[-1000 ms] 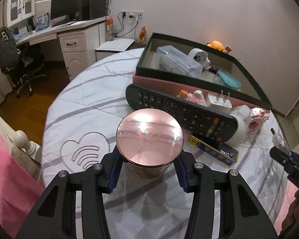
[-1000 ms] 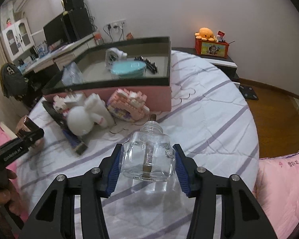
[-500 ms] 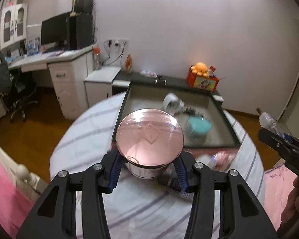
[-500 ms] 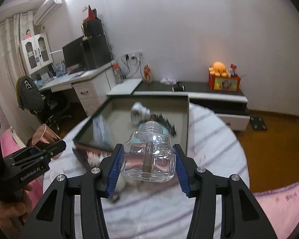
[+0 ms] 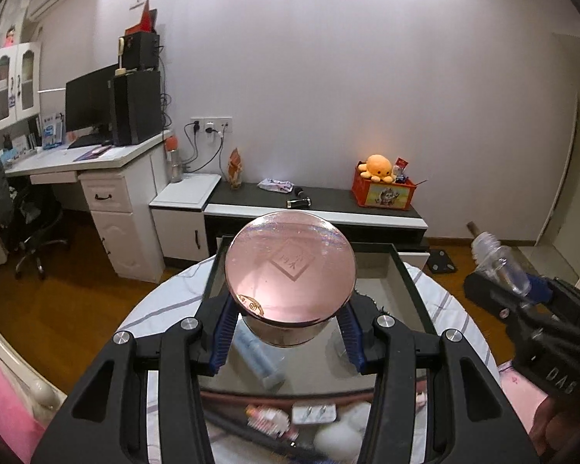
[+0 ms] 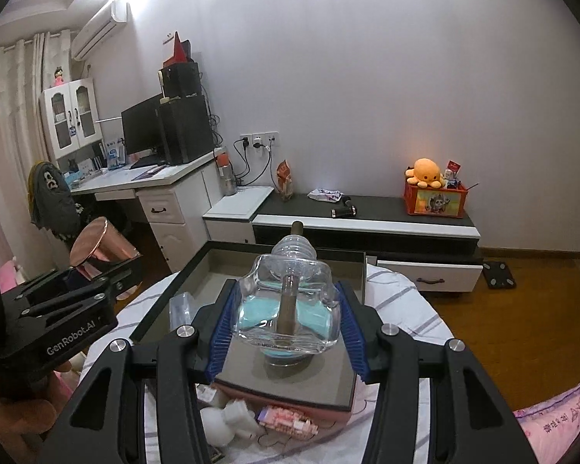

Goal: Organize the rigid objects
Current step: 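Lower the jar and bottle into the box and open both grippers, then withdraw both tools from the box back over the bed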

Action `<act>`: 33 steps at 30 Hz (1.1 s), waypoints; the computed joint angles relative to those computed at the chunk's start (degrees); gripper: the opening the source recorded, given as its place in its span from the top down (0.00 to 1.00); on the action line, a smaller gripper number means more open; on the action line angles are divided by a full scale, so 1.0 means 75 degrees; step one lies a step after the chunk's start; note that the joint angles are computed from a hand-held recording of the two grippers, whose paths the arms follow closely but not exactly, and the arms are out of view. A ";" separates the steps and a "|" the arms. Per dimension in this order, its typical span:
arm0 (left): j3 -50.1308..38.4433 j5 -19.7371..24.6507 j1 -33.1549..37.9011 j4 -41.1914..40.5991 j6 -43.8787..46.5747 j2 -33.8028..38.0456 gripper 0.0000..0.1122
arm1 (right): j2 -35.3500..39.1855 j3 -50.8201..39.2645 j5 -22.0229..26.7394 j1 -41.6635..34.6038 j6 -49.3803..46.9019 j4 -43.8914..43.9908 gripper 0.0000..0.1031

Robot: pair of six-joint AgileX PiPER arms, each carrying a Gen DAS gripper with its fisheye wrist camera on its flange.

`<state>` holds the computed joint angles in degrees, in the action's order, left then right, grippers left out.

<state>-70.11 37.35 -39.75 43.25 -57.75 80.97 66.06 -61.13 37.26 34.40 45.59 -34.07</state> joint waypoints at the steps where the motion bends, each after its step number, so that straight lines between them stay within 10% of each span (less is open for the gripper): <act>1: -0.0111 -0.0036 0.0020 -0.0056 0.0067 0.0145 0.58 | 0.0072 -0.0022 -0.0058 -0.0087 -0.0087 0.0078 0.51; 20: -0.1761 -0.0327 0.0698 -0.1499 0.1403 0.2941 0.48 | 0.2843 -0.0543 -0.1090 -0.1969 -0.2950 0.2768 0.50; 27: -0.1208 -0.0456 0.0653 -0.0251 0.0139 0.2373 0.13 | 0.2779 -0.0384 -0.1271 -0.2091 -0.3239 0.3132 0.20; 33: -0.0596 -0.0154 0.0538 0.0532 -0.0695 0.1516 0.08 | 0.2460 -0.0435 -0.0966 -0.1842 -0.2731 0.2796 0.00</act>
